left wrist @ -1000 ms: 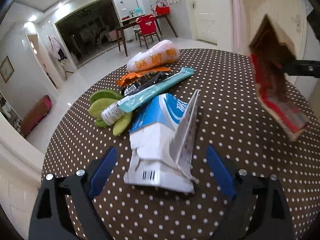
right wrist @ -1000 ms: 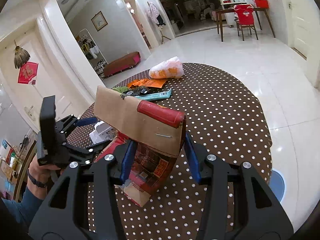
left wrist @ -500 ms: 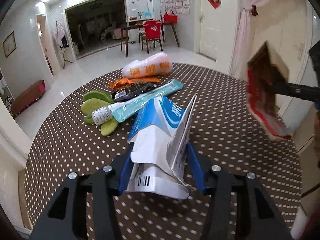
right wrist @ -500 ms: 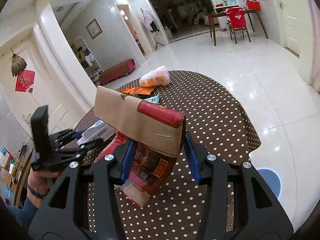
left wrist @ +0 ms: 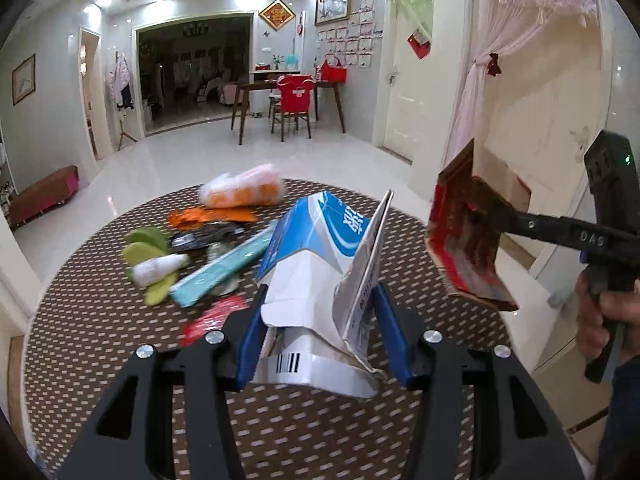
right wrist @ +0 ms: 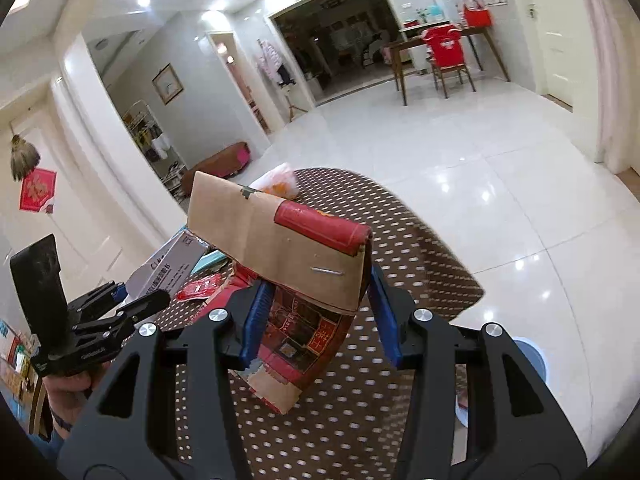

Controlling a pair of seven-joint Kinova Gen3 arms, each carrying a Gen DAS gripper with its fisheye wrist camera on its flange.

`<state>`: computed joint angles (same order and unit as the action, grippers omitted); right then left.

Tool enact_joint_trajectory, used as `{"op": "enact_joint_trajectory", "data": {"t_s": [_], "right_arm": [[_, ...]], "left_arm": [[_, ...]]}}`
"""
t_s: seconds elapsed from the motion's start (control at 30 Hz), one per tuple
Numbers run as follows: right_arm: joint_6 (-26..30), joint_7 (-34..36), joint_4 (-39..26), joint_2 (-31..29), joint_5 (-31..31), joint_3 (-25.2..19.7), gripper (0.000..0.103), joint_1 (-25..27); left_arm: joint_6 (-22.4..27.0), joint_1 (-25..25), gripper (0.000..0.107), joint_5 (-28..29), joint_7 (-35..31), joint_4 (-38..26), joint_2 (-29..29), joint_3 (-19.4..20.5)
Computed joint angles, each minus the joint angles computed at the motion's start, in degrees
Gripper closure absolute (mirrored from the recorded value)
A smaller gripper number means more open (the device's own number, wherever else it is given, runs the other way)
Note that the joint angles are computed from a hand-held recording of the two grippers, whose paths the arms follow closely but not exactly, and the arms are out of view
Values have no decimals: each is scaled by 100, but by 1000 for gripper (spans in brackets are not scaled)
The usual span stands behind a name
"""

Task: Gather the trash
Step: 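Carry the brown bag and white box to the blue bucket and release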

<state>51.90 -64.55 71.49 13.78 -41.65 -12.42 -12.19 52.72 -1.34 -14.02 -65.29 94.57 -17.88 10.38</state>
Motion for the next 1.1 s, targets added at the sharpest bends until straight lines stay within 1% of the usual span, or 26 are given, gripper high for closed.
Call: {"op": "enact_joint_trajectory", "data": {"t_s": [0.2,0.3,0.47,0.53,0.67,0.7,0.73,0.8,0.9,1.1], "right_arm": [[-47,-109,141,-78,-82,228,56,364],[-166,-333,286,-84,-34,383,56,566],[-324,-1102,452,79,643,656,55,700],[-358,-1500,490,215,1069,756,54,667],[-354,-1907,556,514,1421,721,47,745],[-356,-1971,558,614,1478,705,42,763],[-353,-2005,547,719,1485,668,35,801],[-254,-2052,471,981,1475,604,31,899],[-155,-2126,442,1197,1336,509,20,1110],[-335,-1705,795,1022,780,360,18,1737]], "left_arm": [[-277,121,56,96,347,-203,388,143],[-350,263,56,56,477,-341,621,187],[-387,563,55,-155,713,-542,962,244],[-364,711,55,-197,762,-664,1126,233],[-309,1029,55,-280,778,-924,1460,162],[-290,1103,55,-298,777,-989,1531,133],[-269,1184,55,-321,778,-1079,1637,119],[-232,1337,55,-338,768,-1235,1820,62],[-130,1583,55,-337,711,-1553,2153,-23],[127,2017,55,-125,352,-2384,2953,-195]]}}
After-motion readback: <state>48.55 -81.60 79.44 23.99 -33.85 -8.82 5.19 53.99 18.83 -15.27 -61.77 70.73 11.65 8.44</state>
